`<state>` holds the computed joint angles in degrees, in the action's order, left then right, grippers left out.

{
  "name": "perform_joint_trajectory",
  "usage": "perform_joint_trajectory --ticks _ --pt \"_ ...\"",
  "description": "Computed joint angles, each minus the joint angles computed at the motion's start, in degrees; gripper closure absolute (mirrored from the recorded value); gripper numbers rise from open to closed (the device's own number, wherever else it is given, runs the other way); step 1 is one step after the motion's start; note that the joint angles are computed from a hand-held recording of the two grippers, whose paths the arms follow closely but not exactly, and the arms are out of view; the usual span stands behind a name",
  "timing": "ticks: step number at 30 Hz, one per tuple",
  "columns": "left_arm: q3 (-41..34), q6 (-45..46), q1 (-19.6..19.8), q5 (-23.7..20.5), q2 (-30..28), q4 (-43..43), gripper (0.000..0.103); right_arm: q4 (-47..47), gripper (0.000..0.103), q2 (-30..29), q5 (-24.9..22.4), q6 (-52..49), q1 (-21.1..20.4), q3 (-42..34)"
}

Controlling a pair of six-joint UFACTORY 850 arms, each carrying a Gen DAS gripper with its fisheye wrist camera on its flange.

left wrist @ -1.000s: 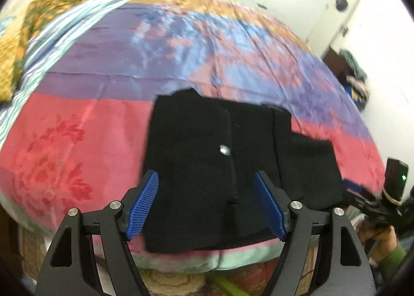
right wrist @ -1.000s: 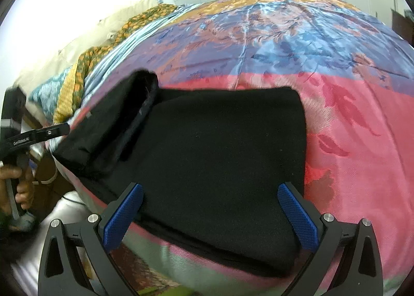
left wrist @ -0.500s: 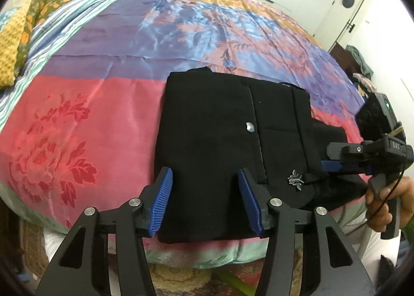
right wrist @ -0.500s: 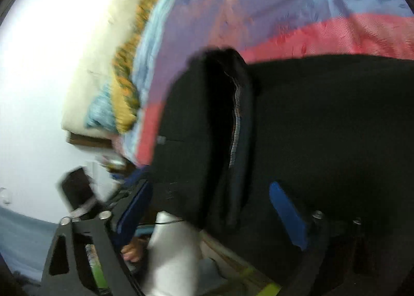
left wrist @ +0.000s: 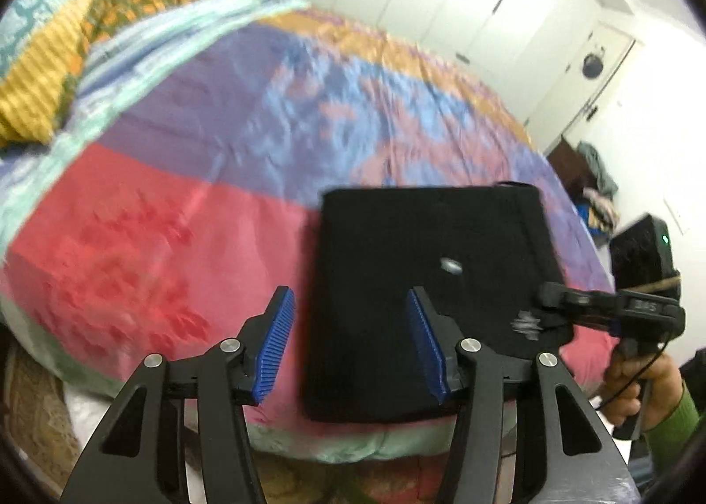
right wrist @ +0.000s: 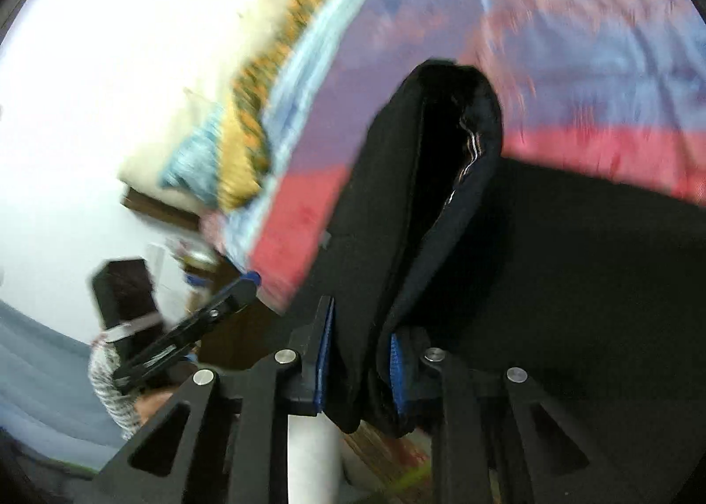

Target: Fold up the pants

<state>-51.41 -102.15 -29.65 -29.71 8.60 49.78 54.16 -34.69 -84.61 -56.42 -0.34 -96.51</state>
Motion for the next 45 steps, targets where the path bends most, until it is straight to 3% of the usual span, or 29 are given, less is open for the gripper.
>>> perform_joint_trajectory --ticks 4,8,16,19,23,25,26,27,28,30,32,36,38,42,45 --pt "0.0 -1.5 -0.3 -0.8 1.5 2.0 0.049 3.9 0.082 -0.9 -4.5 1.0 -4.5 -3.1" --pt "-0.5 0.8 -0.5 1.3 -0.1 -0.2 0.049 5.5 0.082 -2.9 -7.0 4.3 -9.3 -5.6" --pt "-6.0 12.3 -1.8 4.8 -7.2 -8.0 0.049 -1.1 0.083 -6.9 -1.9 6.3 -15.4 -7.1" --pt "-8.6 20.1 -2.0 5.2 -10.6 -13.7 0.049 -5.1 0.083 -8.8 1.7 7.0 -15.4 -6.1" --pt "-10.7 26.3 -2.9 4.4 -13.5 -18.1 0.048 -2.2 0.083 -10.0 2.3 6.7 -16.2 -4.8" --pt "-12.2 29.7 -3.3 2.9 -15.0 -19.8 0.048 -2.4 0.081 -9.6 2.8 5.6 -16.0 -4.7" --pt "-12.6 30.0 -3.6 2.1 -15.4 -19.6 0.048 -3.3 0.074 -9.4 3.1 5.9 -16.0 -5.2" --pt "-12.7 29.6 -3.8 1.8 -15.4 -18.9 0.048 -5.0 0.063 -8.7 5.3 6.1 -15.8 -5.7" --pt "-12.8 28.9 -3.9 1.6 -15.3 -17.9 0.048 -5.8 0.06 -6.7 8.0 5.1 -15.7 -4.0" --pt "-12.8 27.4 -4.0 1.5 -15.3 -16.4 0.047 -7.2 0.059 -2.8 15.1 0.8 -15.0 -2.8" --pt "-13.2 26.8 -4.2 1.0 -15.8 -15.4 0.047 -6.7 0.059 0.7 18.6 -5.2 -14.3 -0.9" --pt "-14.7 28.7 -5.2 0.3 -17.9 -14.8 0.047 -4.9 0.059 8.0 17.2 -22.4 -11.7 5.9" --pt "-15.2 30.3 -5.7 0.5 -19.0 -15.2 0.047 -8.4 0.06 11.5 20.7 -28.1 -9.8 11.3" --pt "-17.5 39.8 -6.1 -1.2 -23.2 -21.5 0.045 -22.0 0.066 10.8 31.5 -22.7 -7.8 15.6" --pt "-18.1 39.6 -6.3 -1.8 -22.4 -20.1 0.044 -20.2 0.068 8.3 26.4 -18.2 -9.3 11.2"
